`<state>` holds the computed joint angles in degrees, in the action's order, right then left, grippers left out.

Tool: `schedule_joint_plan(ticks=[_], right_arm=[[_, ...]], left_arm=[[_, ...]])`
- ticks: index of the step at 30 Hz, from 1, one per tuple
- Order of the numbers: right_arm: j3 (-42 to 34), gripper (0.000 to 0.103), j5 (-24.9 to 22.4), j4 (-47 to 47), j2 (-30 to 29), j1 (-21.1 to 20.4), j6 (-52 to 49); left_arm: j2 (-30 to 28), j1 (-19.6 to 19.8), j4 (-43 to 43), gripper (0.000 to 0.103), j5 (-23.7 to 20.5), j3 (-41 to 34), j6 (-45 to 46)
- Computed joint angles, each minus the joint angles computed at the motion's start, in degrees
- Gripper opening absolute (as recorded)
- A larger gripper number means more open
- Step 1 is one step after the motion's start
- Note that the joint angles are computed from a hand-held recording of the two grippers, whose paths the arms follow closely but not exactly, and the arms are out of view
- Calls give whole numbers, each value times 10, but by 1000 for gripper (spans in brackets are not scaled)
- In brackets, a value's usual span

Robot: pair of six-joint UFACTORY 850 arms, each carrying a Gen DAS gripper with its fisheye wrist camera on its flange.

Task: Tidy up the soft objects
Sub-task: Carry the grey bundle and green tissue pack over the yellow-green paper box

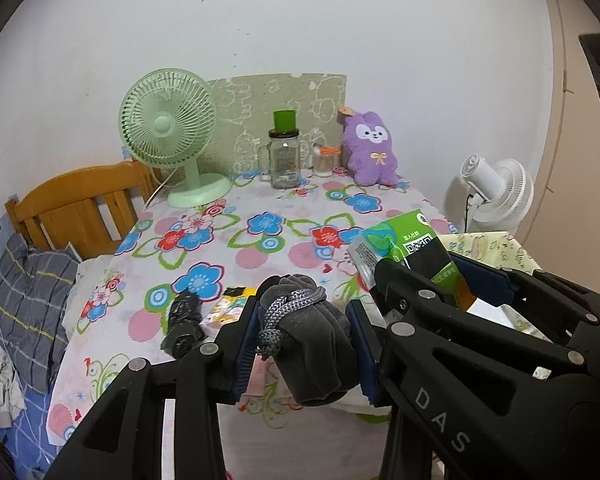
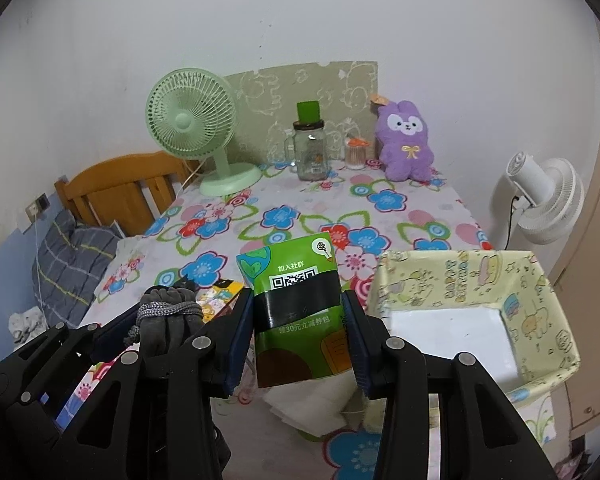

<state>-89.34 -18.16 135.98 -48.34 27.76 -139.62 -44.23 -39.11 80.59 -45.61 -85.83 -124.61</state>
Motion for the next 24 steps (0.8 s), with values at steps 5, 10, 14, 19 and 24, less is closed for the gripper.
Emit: schedule_joint_plan(ticks=[5, 10, 14, 19, 24], right_arm=[[7, 46, -11, -1, 6, -14, -6], [7, 46, -21, -6, 8, -28, -5], [-1, 46, -28, -18, 3, -40, 7], [-15, 46, -31, -38, -6, -53, 29], [-30, 46, -28, -37, -15, -63, 32]], left_arm=[[-17, -5, -7, 43, -8, -33, 19], [-40, -9, -14, 43, -14, -75, 43], [-56, -11, -20, 43, -17, -102, 62], [-78, -11, -28, 43, -14, -140, 92], [-103, -8, -32, 43, -8, -184, 121]])
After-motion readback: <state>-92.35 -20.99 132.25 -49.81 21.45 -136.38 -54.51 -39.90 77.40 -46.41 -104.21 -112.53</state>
